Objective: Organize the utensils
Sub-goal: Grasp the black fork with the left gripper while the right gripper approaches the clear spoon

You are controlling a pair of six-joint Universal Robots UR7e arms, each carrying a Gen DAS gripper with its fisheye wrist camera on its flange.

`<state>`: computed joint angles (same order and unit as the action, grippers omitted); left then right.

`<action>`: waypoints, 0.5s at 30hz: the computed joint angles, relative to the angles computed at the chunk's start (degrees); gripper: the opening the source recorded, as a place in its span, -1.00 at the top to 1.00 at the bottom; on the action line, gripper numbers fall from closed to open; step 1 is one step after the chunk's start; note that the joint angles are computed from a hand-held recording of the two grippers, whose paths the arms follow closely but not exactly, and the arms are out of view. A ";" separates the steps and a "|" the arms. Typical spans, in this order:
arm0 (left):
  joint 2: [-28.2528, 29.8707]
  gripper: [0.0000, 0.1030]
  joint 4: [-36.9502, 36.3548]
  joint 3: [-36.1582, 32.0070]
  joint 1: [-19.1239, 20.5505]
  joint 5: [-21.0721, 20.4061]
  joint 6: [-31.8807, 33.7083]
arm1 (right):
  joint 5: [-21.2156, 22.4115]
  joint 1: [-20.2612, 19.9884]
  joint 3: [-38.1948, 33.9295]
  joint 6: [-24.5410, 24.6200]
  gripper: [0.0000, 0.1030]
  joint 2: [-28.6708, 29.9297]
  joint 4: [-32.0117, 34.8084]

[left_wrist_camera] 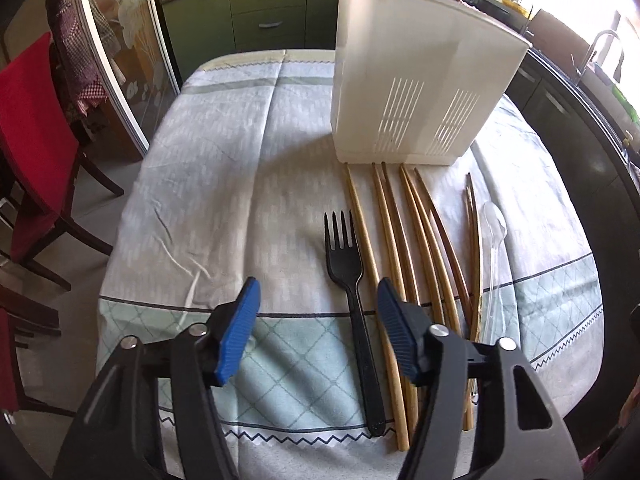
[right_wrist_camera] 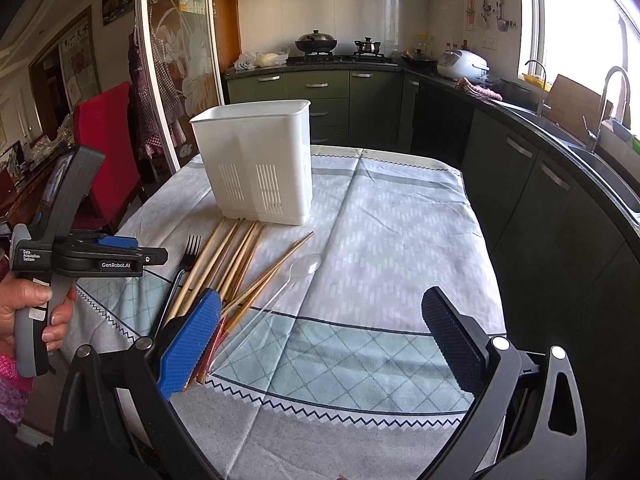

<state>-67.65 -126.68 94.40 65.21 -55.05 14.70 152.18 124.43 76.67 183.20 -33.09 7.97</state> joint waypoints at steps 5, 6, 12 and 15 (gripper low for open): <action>1.27 0.10 5.78 -1.35 0.04 0.37 -4.75 | -0.92 -0.65 0.75 -0.20 -0.93 -0.74 -0.33; 1.48 0.11 5.58 -1.33 -0.04 0.84 -5.07 | -1.24 -0.80 1.07 -0.62 -0.93 -1.01 -0.78; 3.14 0.43 5.72 -1.87 0.03 2.35 -6.86 | -2.50 -1.06 1.73 -1.71 -0.93 -1.44 -1.64; 3.59 0.56 6.85 -1.91 -0.22 2.94 -7.59 | -2.56 -1.08 1.89 -1.95 -0.93 -1.57 -1.73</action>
